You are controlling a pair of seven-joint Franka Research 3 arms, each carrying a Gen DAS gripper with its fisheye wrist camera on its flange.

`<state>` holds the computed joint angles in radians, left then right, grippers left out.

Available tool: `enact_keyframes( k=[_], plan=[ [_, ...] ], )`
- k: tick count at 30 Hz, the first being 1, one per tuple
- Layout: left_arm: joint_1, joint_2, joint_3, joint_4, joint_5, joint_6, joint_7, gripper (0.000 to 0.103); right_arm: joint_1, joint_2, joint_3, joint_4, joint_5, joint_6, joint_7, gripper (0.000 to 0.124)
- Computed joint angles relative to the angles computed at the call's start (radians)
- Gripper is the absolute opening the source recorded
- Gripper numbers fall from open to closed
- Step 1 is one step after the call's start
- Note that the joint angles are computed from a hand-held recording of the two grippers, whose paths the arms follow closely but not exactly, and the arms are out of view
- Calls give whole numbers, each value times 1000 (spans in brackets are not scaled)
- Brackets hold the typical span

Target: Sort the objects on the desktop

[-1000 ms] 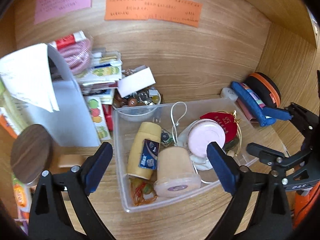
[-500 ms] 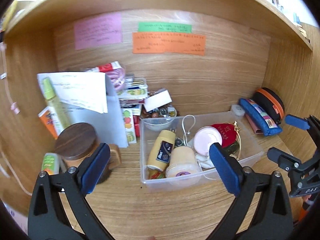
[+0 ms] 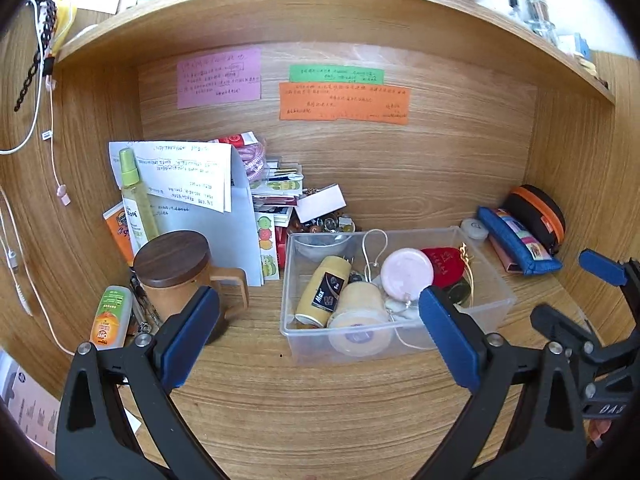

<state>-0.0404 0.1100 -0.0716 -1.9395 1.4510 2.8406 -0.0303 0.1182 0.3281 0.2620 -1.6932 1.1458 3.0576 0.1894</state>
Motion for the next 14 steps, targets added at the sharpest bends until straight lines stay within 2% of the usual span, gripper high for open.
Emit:
enact_keyframes(
  k=[7, 14],
  plan=[
    [-11, 23, -4, -3, 45, 37, -45, 101, 22, 1, -36, -24, -101, 35, 136, 103],
    [-18, 41, 1, 11, 116, 64, -96, 101, -3, 12, -13, -35, -184, 44, 211, 103]
  ],
)
